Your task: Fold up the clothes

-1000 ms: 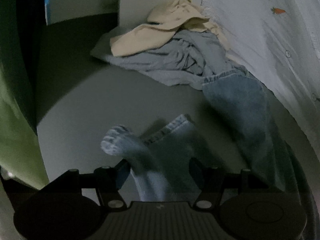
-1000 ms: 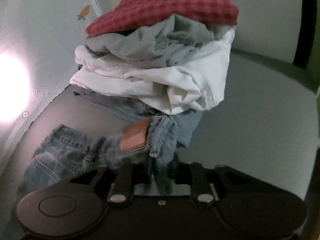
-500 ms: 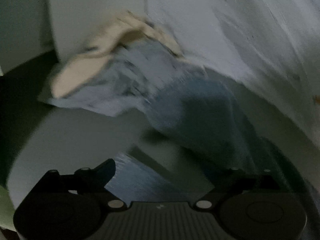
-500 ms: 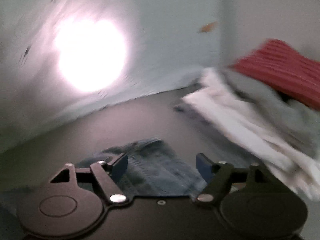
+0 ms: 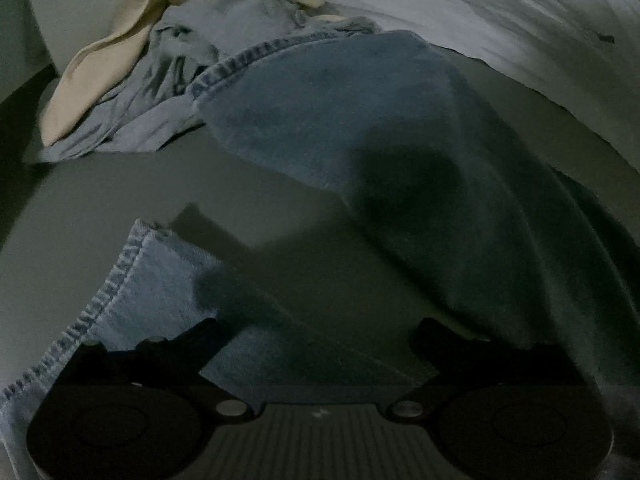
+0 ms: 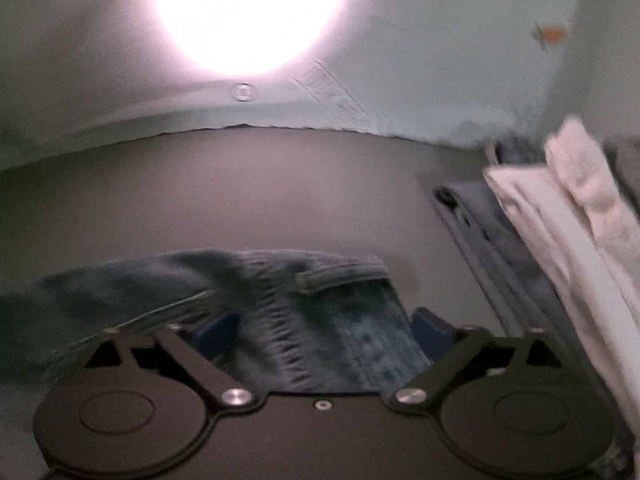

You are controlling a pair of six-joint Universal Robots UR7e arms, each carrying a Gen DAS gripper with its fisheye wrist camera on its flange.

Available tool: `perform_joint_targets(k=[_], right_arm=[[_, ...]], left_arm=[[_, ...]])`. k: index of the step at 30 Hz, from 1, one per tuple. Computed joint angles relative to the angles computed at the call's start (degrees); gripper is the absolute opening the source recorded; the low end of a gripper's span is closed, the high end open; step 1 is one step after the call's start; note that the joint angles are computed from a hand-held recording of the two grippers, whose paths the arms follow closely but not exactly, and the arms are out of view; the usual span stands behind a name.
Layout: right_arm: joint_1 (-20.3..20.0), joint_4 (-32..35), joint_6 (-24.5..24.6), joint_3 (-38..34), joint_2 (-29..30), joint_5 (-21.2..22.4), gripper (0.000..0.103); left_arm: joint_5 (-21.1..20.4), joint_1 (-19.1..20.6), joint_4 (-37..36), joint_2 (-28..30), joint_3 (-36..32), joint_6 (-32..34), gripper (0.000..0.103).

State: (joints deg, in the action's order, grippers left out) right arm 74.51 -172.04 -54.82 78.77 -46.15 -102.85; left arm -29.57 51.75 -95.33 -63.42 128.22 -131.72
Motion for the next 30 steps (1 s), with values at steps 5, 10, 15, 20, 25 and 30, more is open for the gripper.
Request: perform_joint_targets(k=[5,10,15,20,25,30], right_arm=[[-1.3,5.8,6.6,-1.3,-0.6,3.1,0.091],[-1.2,4.6,11.8,1.3,-2.7,4.8,0.019],[-0.5,-7.3,8.6,0.9,-1.3,2.6,0.011],[-0.2,-10.5,7.0,-10.0,5.3,-8.0,0.025],[0.6,-16.4,1.0,-4.6,3.8,-8.2,0.074],[1.1,-25.6,1.9,7.6,-1.0,-5.4,0.094]], left_arm=[[-0.1,0.0,0.3,0.0,0.0,-0.6,0.103],[-0.4,0.2,0.1,-0.2,-0.2,-0.4,0.103],[-0.7,0.4,-1.4,-0.9,0.1,1.7,0.103],[-0.2,0.1,-0.6,-0.5,0.2,0.6,0.103],[-0.5,0.4,-1.6,-1.0,0.2,2.0,0.103],[-1.0,0.7,-3.3,-2.3,0.6,4.3,0.103]])
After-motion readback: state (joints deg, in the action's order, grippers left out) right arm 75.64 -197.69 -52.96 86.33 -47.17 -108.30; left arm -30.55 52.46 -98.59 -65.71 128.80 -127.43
